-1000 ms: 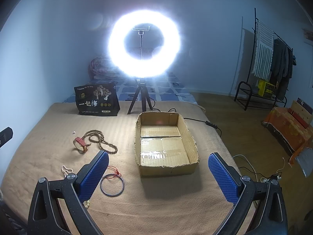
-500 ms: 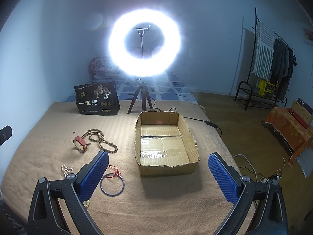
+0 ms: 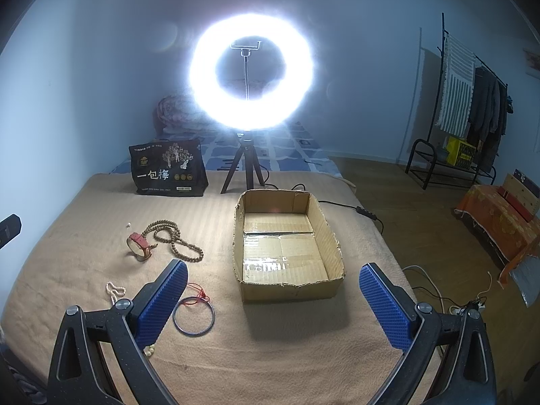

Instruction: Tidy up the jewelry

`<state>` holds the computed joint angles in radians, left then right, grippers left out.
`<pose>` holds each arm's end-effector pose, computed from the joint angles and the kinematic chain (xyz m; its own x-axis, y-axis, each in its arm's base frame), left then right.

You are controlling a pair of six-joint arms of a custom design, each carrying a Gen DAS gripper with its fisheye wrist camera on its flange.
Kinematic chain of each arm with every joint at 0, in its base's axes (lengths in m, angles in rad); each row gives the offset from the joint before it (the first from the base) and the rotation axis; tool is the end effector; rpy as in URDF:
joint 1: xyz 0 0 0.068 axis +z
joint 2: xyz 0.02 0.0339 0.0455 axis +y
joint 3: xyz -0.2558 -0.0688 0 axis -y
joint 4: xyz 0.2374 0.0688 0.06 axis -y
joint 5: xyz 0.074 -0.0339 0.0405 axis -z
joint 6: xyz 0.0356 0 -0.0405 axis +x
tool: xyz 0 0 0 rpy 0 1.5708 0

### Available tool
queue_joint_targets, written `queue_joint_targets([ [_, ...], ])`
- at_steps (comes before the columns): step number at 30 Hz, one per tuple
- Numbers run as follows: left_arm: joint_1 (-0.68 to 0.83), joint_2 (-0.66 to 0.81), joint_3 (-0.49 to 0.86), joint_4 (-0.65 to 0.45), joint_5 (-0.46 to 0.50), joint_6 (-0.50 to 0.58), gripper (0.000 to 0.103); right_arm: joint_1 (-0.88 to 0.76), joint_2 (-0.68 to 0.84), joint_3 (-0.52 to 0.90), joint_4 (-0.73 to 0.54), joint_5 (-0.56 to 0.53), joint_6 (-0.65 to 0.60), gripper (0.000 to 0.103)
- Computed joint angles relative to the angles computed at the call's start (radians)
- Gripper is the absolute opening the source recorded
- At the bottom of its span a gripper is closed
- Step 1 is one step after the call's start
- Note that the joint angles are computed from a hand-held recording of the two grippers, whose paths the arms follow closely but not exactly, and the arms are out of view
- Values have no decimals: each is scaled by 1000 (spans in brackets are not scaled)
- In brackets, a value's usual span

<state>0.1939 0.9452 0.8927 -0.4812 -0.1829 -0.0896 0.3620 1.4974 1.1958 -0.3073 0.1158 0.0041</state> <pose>0.1992 0.0457 0.3129 -0.4665 -0.1813 -0.8658 -0.3864 0.9222 0.0151 0.3152 0.1150 0.2928 -0.5360 -0.1986 -0.8205 -0.2609 0.9633 -0.0627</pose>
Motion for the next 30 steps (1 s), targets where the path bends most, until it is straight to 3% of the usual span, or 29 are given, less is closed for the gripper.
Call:
queue_joint_targets([
  [30, 25, 25, -6, 9, 17, 0, 102, -5, 48, 38, -31, -25, 4, 103],
])
